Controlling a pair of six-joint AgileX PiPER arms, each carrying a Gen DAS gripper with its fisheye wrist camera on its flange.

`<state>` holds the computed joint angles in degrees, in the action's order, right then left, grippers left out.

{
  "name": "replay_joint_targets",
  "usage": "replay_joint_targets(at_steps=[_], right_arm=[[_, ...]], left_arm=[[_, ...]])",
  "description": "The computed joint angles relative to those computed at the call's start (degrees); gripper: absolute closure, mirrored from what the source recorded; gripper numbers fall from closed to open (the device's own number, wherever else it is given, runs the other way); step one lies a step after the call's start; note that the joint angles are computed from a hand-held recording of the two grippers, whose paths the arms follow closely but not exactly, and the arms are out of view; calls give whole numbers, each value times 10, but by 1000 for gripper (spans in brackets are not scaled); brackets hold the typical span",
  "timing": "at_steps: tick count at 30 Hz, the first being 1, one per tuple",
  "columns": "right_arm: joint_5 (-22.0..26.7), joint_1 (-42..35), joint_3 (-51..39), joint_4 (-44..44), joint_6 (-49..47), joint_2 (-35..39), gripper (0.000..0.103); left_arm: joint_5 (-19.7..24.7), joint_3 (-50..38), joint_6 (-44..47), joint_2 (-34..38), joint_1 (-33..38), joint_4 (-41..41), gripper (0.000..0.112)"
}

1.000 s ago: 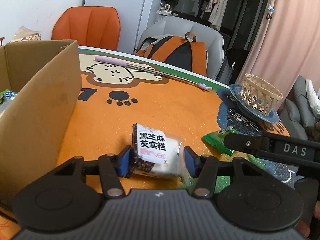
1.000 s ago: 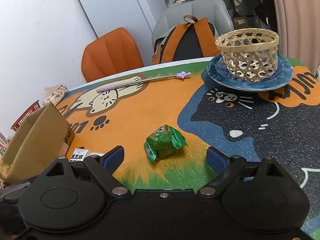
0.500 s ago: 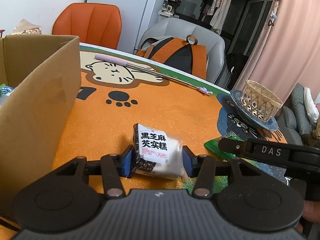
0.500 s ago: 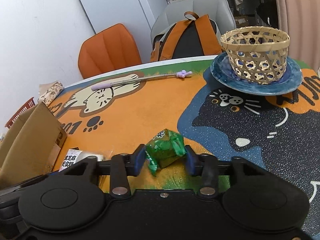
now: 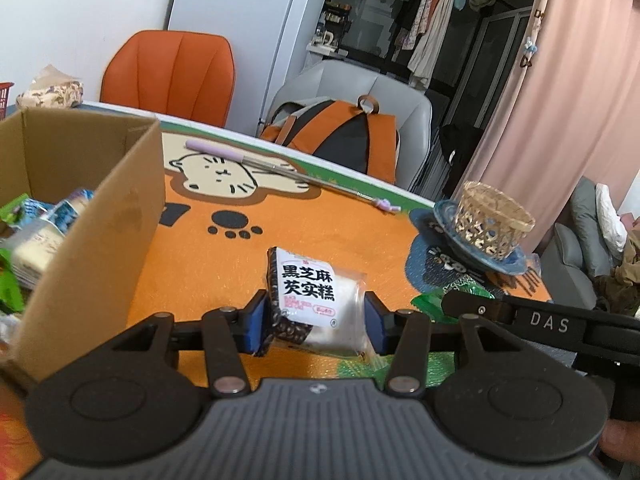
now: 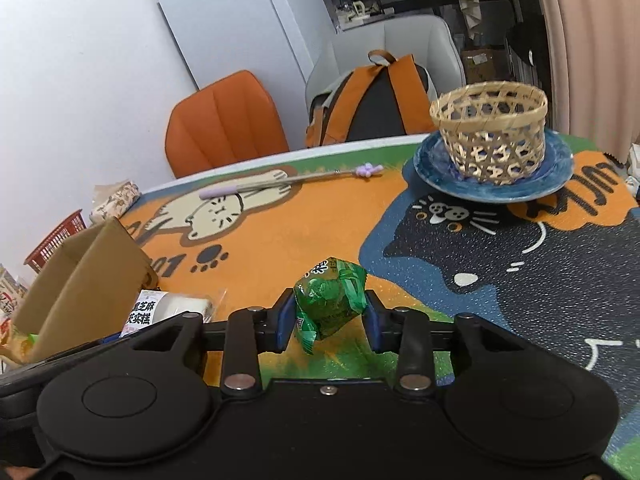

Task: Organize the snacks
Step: 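Carry sesame cake packet with left tool over box while right tool carries green packet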

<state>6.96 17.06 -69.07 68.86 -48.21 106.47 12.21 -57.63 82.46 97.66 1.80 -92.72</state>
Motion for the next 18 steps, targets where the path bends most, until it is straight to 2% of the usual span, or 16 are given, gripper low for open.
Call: replay_joint_targets(at_steps=[3, 10, 15, 18], right_arm=[[-3, 3, 18, 105, -106, -18, 68], [-15, 17, 38, 180, -181, -53, 68], [-27, 32, 42, 197, -198, -71, 68], [-33, 42, 41, 159, -161, -77, 68]], left_arm=[[4, 14, 16, -23, 4, -17, 64], [20, 37, 31, -69, 20, -30, 64], [29, 45, 24, -92, 32, -23, 64], [37, 48, 18, -105, 43, -17, 64]])
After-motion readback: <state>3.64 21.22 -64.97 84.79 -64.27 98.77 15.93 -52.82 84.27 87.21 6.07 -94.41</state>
